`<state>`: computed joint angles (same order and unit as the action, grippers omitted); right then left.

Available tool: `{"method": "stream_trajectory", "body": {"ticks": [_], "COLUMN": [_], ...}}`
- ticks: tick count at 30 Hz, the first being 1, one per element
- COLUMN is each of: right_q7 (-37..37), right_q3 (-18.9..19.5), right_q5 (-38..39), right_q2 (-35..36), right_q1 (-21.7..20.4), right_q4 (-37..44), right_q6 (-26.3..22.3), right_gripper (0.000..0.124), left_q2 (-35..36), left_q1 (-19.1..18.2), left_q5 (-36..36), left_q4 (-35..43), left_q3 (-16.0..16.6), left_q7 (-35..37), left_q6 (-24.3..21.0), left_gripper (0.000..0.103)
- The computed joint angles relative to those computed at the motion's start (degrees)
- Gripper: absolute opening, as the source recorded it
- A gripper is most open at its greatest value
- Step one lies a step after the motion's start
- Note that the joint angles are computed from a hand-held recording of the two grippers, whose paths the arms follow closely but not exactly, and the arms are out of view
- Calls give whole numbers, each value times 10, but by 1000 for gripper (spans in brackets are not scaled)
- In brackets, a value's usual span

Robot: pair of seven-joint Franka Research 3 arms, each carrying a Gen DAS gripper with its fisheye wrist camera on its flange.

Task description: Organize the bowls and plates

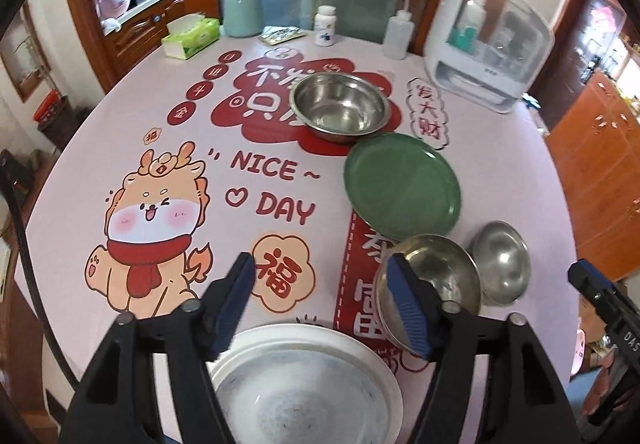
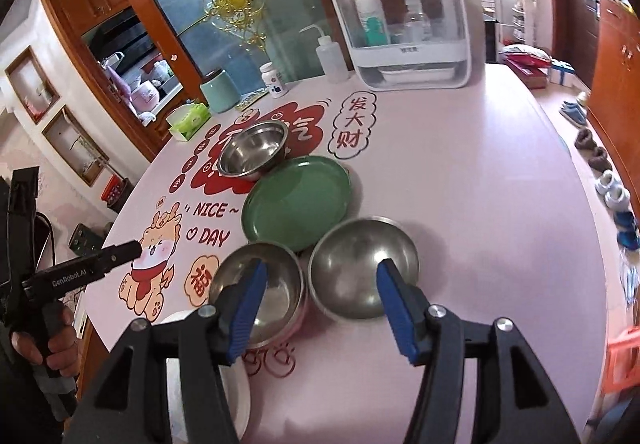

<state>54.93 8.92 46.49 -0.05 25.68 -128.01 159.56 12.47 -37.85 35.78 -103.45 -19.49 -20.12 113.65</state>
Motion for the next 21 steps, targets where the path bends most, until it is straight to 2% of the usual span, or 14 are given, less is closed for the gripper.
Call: {"method": "stream_trajectory", "body": {"ticks": [10, 14, 21], "right_q7": [0, 18, 38], "right_q3": [11, 14, 23], "right_q5": [-35, -77, -108], "right_q2": [122, 168, 240], "right_q1": [-26, -29, -40], "right_q4": [138, 193, 267], "right_q6": [-42, -68, -118], "right_gripper": [58, 58, 58], "left_q2": [35, 50, 63], "left_q1": [23, 31, 49], "left_q5": [-14, -13, -8], "left_q4": [29, 43, 31], "left_q3": [22, 31, 45], "left_q7": [9, 20, 24], "left_q6": [-3, -2, 46], "left_gripper": [71, 71, 71]}}
